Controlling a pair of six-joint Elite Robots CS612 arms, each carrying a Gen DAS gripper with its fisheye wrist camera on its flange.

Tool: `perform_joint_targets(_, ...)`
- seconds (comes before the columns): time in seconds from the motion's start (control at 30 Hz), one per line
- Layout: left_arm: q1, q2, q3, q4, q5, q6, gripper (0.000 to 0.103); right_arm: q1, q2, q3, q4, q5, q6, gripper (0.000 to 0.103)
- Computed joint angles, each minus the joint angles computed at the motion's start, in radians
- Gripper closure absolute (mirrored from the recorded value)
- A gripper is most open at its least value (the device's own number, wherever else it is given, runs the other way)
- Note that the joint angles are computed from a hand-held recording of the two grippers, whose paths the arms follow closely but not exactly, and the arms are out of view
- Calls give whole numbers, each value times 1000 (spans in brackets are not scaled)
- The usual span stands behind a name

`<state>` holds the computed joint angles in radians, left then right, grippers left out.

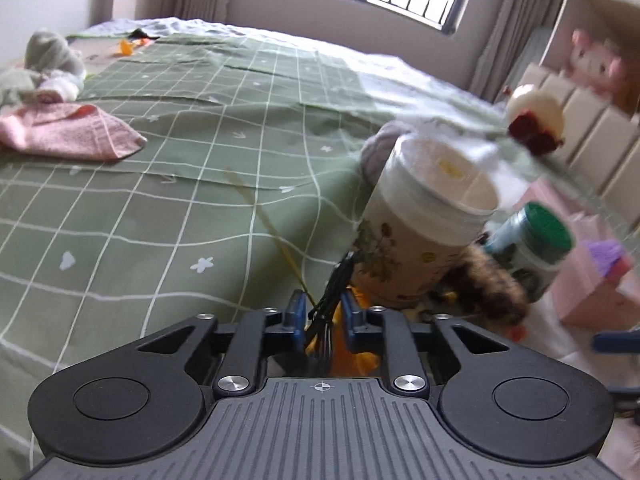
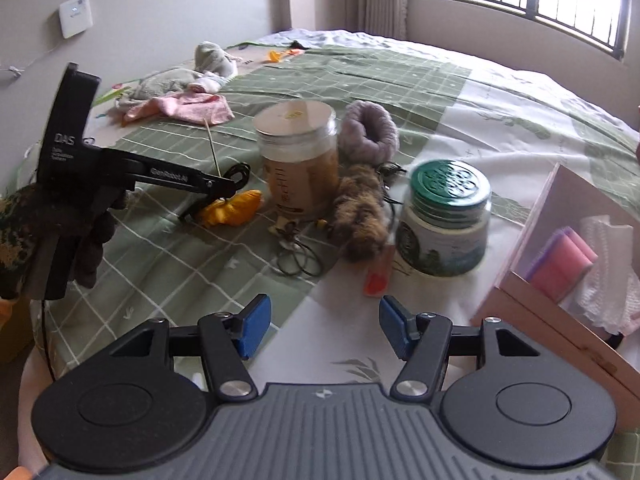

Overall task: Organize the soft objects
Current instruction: 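Reach the left tool to the black cord beside the silver-lidded jar and close it, then lift the black cord with the left tool while the right tool grasps the orange flower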

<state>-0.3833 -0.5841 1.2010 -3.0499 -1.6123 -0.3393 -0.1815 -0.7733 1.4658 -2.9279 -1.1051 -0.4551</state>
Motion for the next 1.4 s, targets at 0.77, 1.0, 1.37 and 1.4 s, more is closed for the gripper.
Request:
perform_joint_targets(0.77,-14,-68,144,-226,-124,243,84,49,34,14,-38,-27,-58,43)
perform_joint_targets(1.0,-58,-21,9,71,101,368,84,20,35,58,-93,-1,12,42)
perform_joint_targets(1.37,-45,4,-34,151,102,266,77,7,41,65,-53,86,-9,2)
perform_joint_targets(1.4,-48,3,-30,139,113,251,80,8,41,62,-39,89,-12,0)
